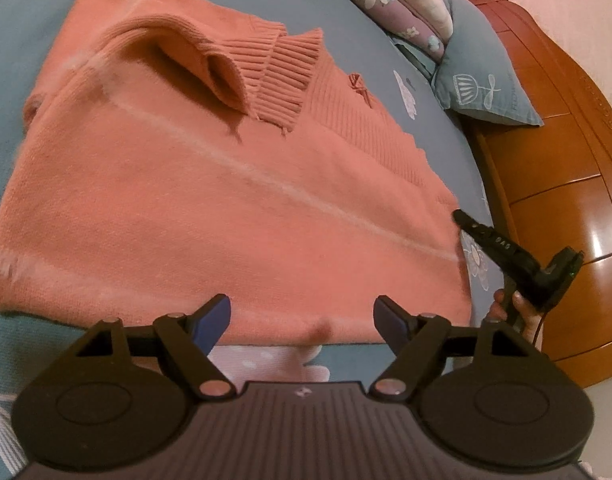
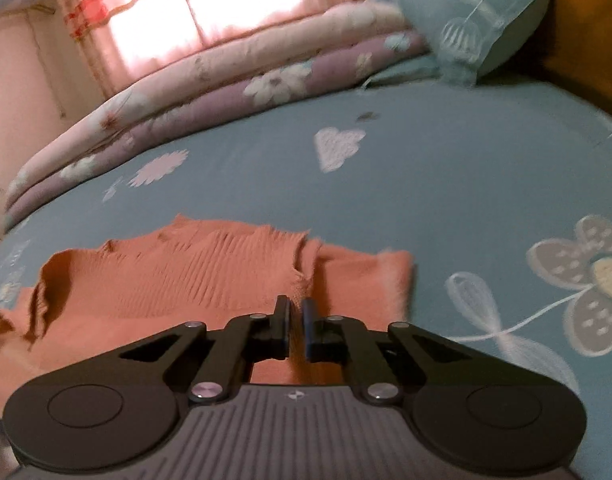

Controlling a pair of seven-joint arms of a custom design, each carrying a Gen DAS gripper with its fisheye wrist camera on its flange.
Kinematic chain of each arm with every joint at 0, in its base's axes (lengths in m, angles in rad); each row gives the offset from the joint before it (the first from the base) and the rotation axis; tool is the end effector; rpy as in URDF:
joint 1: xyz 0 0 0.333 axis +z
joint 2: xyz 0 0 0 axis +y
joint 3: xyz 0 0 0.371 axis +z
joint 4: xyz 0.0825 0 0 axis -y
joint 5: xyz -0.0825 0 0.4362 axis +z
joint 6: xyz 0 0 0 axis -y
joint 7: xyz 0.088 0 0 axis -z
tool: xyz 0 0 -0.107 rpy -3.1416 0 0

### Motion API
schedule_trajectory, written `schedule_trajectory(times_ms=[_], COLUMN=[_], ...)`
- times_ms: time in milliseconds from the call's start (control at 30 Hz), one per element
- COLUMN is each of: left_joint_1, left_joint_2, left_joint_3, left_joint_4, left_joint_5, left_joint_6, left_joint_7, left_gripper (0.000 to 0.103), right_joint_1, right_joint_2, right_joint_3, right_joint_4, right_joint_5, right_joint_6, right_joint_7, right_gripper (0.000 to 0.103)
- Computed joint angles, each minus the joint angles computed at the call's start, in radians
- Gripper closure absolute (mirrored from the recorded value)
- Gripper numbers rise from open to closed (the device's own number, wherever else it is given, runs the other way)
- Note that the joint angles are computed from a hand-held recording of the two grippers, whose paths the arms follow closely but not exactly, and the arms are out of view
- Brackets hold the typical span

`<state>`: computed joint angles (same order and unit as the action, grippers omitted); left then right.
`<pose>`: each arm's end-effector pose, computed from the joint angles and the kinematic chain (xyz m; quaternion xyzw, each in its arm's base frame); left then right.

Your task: Fold clothes

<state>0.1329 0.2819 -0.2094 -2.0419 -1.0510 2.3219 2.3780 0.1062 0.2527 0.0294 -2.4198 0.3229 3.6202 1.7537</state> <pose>0.6486 -0.0603 0.3325 0.6120 -0.6867 0.3555 0.1660 0.5760 0.0373 0.3256 -0.4883 0.7478 -0.2618 0.3658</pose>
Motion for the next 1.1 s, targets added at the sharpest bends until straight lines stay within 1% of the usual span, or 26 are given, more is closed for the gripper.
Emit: schedule_trajectory(times_ms=[33, 67, 167, 200, 267, 367, 400, 467, 500, 533, 567, 600, 633, 667, 733, 767, 800, 833, 867, 900, 933, 967, 1000, 1067, 1100], left_joint_1=[-0.001, -0.003, -0.002, -0.002, 0.001, 0.004, 0.005, 0.005, 0.004, 0.004, 0.004, 0.004, 0.004, 0.004, 0.004, 0.003, 0.002, 0.001, -0.001, -0.003, -0.005, -0.007, -0.008, -0.009, -0.014], left_joint_2=[0.001, 0.003, 0.005, 0.006, 0.006, 0.009, 0.01, 0.011, 0.011, 0.01, 0.009, 0.008, 0.007, 0.007, 0.007, 0.007, 0.005, 0.004, 0.001, -0.004, -0.009, -0.016, -0.025, -0.045, -0.055], left_joint_3=[-0.001, -0.002, -0.003, -0.003, -0.003, -0.003, -0.003, -0.003, -0.003, -0.004, -0.004, -0.003, -0.003, -0.003, -0.003, -0.003, -0.003, -0.003, -0.003, -0.003, -0.003, -0.003, -0.004, -0.007, -0.007], left_joint_4=[0.001, 0.002, 0.004, 0.004, 0.005, 0.008, 0.009, 0.01, 0.01, 0.009, 0.008, 0.007, 0.007, 0.007, 0.008, 0.008, 0.007, 0.006, 0.004, 0.001, -0.002, -0.006, -0.012, -0.023, -0.029], left_joint_5=[-0.001, -0.001, -0.001, -0.001, 0.0, -0.003, -0.003, -0.002, -0.002, -0.001, -0.001, -0.001, 0.0, 0.001, 0.004, 0.005, 0.006, 0.008, 0.012, 0.017, 0.023, 0.028, 0.029, 0.015, 0.006], left_joint_6=[0.003, 0.006, 0.009, 0.008, 0.003, -0.005, -0.006, -0.006, -0.006, -0.005, -0.004, -0.004, -0.004, -0.004, -0.005, -0.004, -0.001, 0.003, 0.008, 0.012, 0.015, 0.018, 0.02, 0.024, 0.036], left_joint_7=[-0.001, -0.001, 0.002, 0.003, 0.008, 0.01, 0.009, 0.007, 0.007, 0.007, 0.006, 0.006, 0.008, 0.009, 0.011, 0.009, 0.008, 0.009, 0.013, 0.014, 0.015, 0.02, 0.035, 0.093, 0.123], left_gripper=[0.025, 0.024, 0.023, 0.023, 0.023, 0.023, 0.023, 0.023, 0.023, 0.023, 0.023, 0.023, 0.022, 0.022, 0.022, 0.022, 0.022, 0.022, 0.022, 0.022, 0.023, 0.023, 0.023, 0.023, 0.023], right_joint_1=[0.015, 0.013, -0.026, -0.044, -0.073, -0.033, -0.028, -0.028, -0.016, 0.02, 0.068, 0.087, 0.087, 0.119, 0.22, 0.252, 0.248, 0.233, 0.227, 0.216, 0.201, 0.199, 0.162, 0.035, -0.008], right_joint_2=[-0.005, -0.003, 0.016, 0.02, 0.012, 0.011, 0.013, 0.025, 0.035, 0.048, 0.062, 0.072, 0.08, 0.083, 0.085, 0.087, 0.085, 0.086, 0.094, 0.098, 0.097, 0.084, 0.054, -0.013, -0.046], right_joint_3=[-0.01, -0.011, 0.007, 0.019, 0.039, 0.009, 0.004, 0.0, -0.009, -0.033, -0.067, -0.081, -0.079, -0.1, -0.164, -0.181, -0.177, -0.167, -0.168, -0.162, -0.148, -0.146, -0.11, 0.005, 0.043], right_joint_4=[-0.006, -0.006, 0.004, 0.002, -0.013, -0.013, -0.006, 0.022, 0.041, 0.064, 0.089, 0.106, 0.118, 0.121, 0.126, 0.131, 0.132, 0.139, 0.159, 0.166, 0.163, 0.158, 0.132, 0.055, 0.014], right_joint_5=[0.032, 0.037, -0.005, -0.025, -0.071, -0.048, -0.056, -0.085, -0.078, -0.031, 0.035, 0.065, 0.069, 0.112, 0.259, 0.331, 0.35, 0.368, 0.403, 0.414, 0.406, 0.417, 0.388, 0.247, 0.173], right_joint_6=[0.011, 0.003, -0.06, -0.06, -0.014, 0.058, 0.063, 0.035, 0.014, -0.009, -0.037, -0.06, -0.077, -0.078, -0.056, -0.036, -0.031, -0.052, -0.099, -0.122, -0.122, -0.135, -0.13, -0.096, -0.081], right_joint_7=[-0.013, -0.01, 0.029, 0.053, 0.096, 0.06, 0.042, 0.012, -0.022, -0.081, -0.156, -0.202, -0.229, -0.272, -0.387, -0.433, -0.438, -0.439, -0.452, -0.455, -0.451, -0.452, -0.415, -0.262, -0.184], right_gripper=[0.095, 0.095, 0.093, 0.092, 0.086, 0.084, 0.08, 0.065, 0.054, 0.053, 0.053, 0.058, 0.09, 0.093, 0.095, 0.095, 0.095, 0.095, 0.095, 0.094, 0.091, 0.085, 0.078, 0.076, 0.068])
